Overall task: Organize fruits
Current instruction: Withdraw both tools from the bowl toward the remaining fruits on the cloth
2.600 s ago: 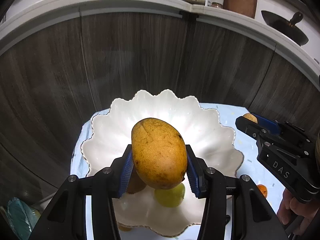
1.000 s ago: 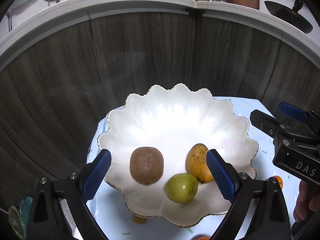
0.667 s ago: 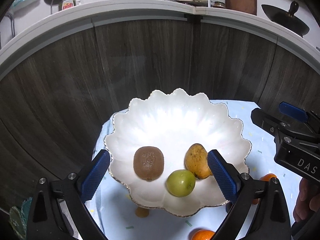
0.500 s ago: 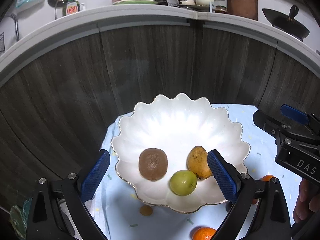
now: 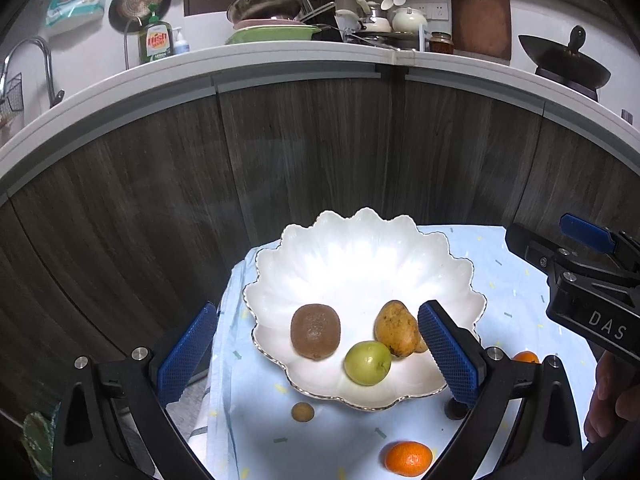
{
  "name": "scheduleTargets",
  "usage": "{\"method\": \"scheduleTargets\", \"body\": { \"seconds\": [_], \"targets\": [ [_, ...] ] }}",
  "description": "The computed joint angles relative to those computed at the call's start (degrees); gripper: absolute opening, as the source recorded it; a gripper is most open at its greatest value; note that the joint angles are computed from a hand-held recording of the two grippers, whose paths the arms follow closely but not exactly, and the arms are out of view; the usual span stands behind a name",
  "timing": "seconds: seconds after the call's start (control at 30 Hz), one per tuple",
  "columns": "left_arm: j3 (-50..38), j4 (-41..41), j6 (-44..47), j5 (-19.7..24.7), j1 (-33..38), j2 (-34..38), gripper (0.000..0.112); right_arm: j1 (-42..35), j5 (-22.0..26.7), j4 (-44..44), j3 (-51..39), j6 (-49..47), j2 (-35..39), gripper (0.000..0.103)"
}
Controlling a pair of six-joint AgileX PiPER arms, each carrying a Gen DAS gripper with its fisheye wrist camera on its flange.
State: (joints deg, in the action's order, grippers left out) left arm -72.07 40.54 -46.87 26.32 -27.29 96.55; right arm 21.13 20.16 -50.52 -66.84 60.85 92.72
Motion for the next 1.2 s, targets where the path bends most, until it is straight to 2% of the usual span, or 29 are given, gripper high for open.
{"method": "scheduleTargets", "body": {
  "seconds": [0.5, 0.87, 1.2],
  "targets": [
    [5.7, 4.5, -5.0, -0.1, -1.1, -5.0, 0.102, 1.8, 0.9, -3.9, 4.6, 6.3, -4.0, 0.083],
    [11.2, 6.7, -5.6, -1.8, -0.5, -8.3, 0.102, 6.5, 5.8, -12.8, 8.5, 17.9, -5.6, 0.083],
    [16.3, 7.4, -4.7, -5.4, 2.3, -9.5, 0.102, 11.5, 9.2, -17.3, 11.7, 27.6, -5.2, 0.083]
  ]
}}
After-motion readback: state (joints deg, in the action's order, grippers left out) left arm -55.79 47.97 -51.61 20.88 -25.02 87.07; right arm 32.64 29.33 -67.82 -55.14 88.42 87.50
